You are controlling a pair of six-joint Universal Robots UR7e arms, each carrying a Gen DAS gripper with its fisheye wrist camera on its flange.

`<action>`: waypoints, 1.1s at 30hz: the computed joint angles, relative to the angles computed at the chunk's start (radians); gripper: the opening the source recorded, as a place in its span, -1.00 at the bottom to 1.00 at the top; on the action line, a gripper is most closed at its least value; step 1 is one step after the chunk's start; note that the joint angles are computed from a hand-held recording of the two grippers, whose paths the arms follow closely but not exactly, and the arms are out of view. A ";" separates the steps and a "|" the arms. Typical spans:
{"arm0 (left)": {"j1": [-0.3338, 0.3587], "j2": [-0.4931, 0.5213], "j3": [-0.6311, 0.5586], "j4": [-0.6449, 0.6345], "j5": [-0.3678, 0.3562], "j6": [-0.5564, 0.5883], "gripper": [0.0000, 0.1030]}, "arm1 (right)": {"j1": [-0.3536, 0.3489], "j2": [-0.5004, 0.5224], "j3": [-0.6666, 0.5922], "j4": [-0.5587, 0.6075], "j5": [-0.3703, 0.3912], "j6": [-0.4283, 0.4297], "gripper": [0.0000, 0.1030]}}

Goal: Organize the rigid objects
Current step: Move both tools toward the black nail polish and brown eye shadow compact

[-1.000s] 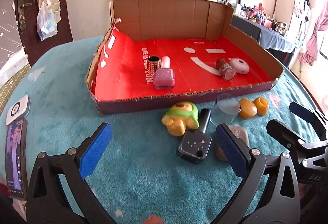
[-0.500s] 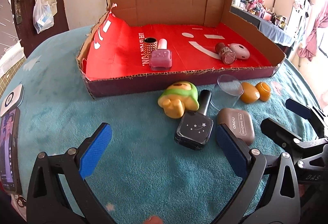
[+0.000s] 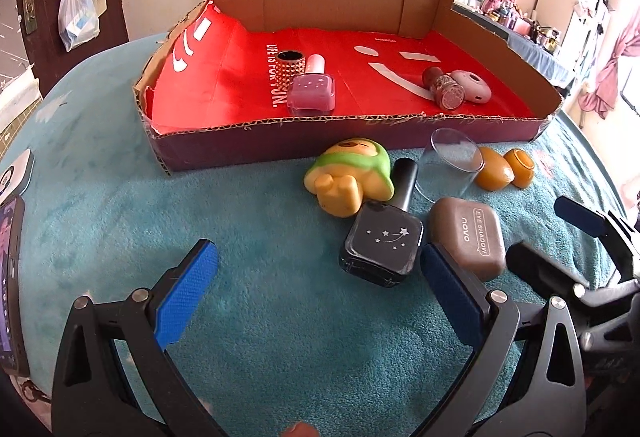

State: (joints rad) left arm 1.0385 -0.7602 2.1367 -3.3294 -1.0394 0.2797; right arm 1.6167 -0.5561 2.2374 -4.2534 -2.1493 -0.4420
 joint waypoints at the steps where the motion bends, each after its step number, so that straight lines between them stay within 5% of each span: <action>1: 0.001 0.001 -0.001 0.001 0.000 -0.005 1.00 | 0.001 0.001 0.002 0.000 0.007 -0.004 0.99; 23: 0.001 0.017 -0.033 0.032 0.004 -0.016 0.99 | 0.033 0.064 -0.047 0.037 -0.004 -0.085 0.96; 33: 0.008 0.011 -0.035 0.038 -0.010 -0.007 0.98 | 0.056 0.106 -0.120 0.026 -0.089 -0.121 0.95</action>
State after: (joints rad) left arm 1.0465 -0.7493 2.1021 -3.2909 -1.0496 0.2725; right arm 1.6727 -0.4500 2.1178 -4.2273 -2.2382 -0.5628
